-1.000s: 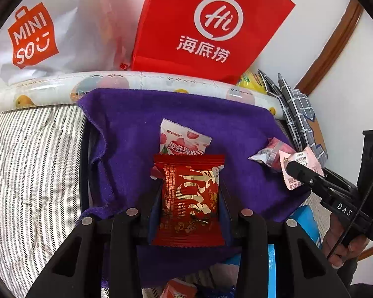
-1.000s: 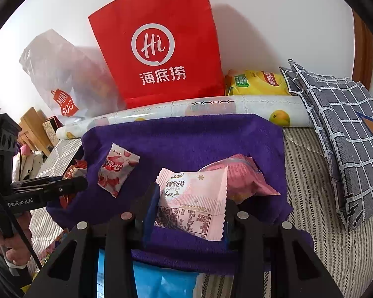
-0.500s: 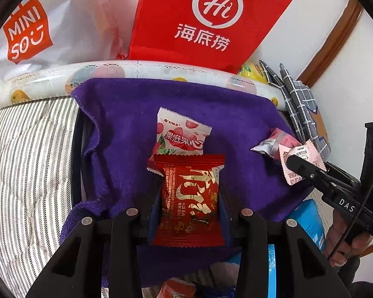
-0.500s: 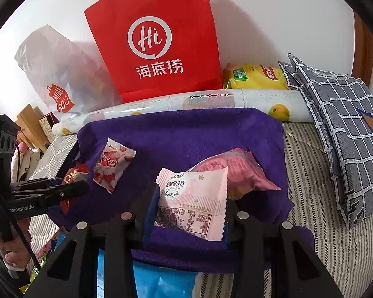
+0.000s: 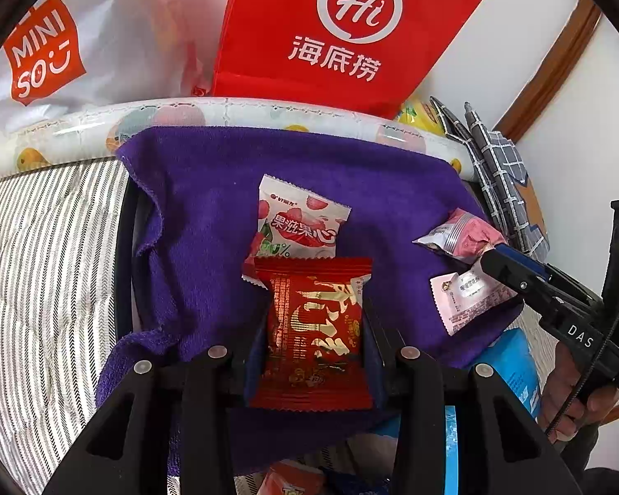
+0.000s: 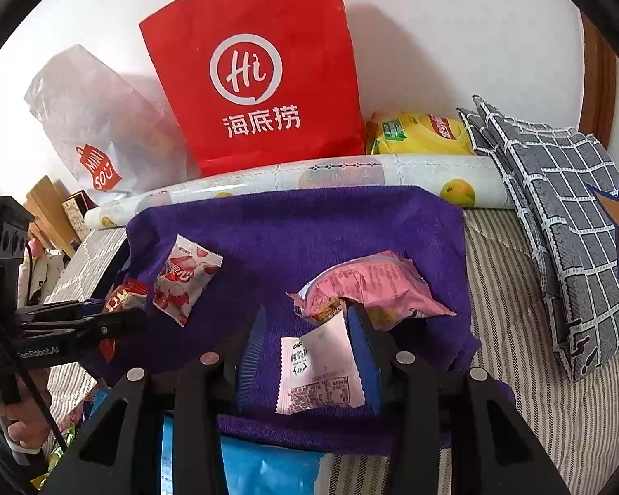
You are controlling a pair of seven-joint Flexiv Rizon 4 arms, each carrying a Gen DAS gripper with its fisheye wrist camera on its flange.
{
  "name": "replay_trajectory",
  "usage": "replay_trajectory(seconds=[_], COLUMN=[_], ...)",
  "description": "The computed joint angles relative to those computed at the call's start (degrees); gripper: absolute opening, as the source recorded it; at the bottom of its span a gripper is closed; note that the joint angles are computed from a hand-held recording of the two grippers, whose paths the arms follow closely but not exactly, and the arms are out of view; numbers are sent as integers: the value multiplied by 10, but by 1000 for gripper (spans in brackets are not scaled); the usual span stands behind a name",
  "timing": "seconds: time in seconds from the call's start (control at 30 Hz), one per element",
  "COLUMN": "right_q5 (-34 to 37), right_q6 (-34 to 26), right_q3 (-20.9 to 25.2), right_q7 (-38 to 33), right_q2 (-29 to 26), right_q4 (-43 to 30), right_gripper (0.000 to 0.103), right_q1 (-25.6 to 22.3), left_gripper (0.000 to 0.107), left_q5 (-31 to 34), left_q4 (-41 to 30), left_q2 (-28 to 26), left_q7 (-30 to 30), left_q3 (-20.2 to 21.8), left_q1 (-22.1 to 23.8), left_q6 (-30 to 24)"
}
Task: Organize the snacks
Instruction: 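Open both tools to drop the red candy and pastry packet onto the purple towel, then grasp the green chip bag with the right tool while the left tool grasps the pink Lotso stick packet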
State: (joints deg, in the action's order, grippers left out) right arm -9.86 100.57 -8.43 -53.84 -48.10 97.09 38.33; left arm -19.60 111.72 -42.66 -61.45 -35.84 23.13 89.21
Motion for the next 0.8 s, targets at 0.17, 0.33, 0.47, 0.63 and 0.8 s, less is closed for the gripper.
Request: replay_trajectory(seconds=[0.17, 0.33, 0.47, 0.63, 0.8], right_q5=[7, 56, 94, 166, 218], right_q6=[28, 61, 69, 95, 103], right_q3=[17, -45, -99, -174, -211], right_q7=[-5, -9, -25, -46, -77], right_q2=[3, 6, 11, 17, 42], right_q4=[4, 18, 31, 63, 101], right_gripper=[51, 71, 72, 72, 72], right_q1=[-14, 43, 96, 179, 250], left_gripper=[51, 59, 60, 60, 60], left_q5=[5, 24, 37, 76, 117], left_q4=[7, 14, 19, 53, 102], left_q2=[-2, -2, 11, 31, 66], left_q7=[1, -11, -28, -50, -92], left_q3=[-24, -41, -40, -63, -62], left_q1=[20, 35, 38, 71, 108], left_q6=[10, 28, 35, 78, 106])
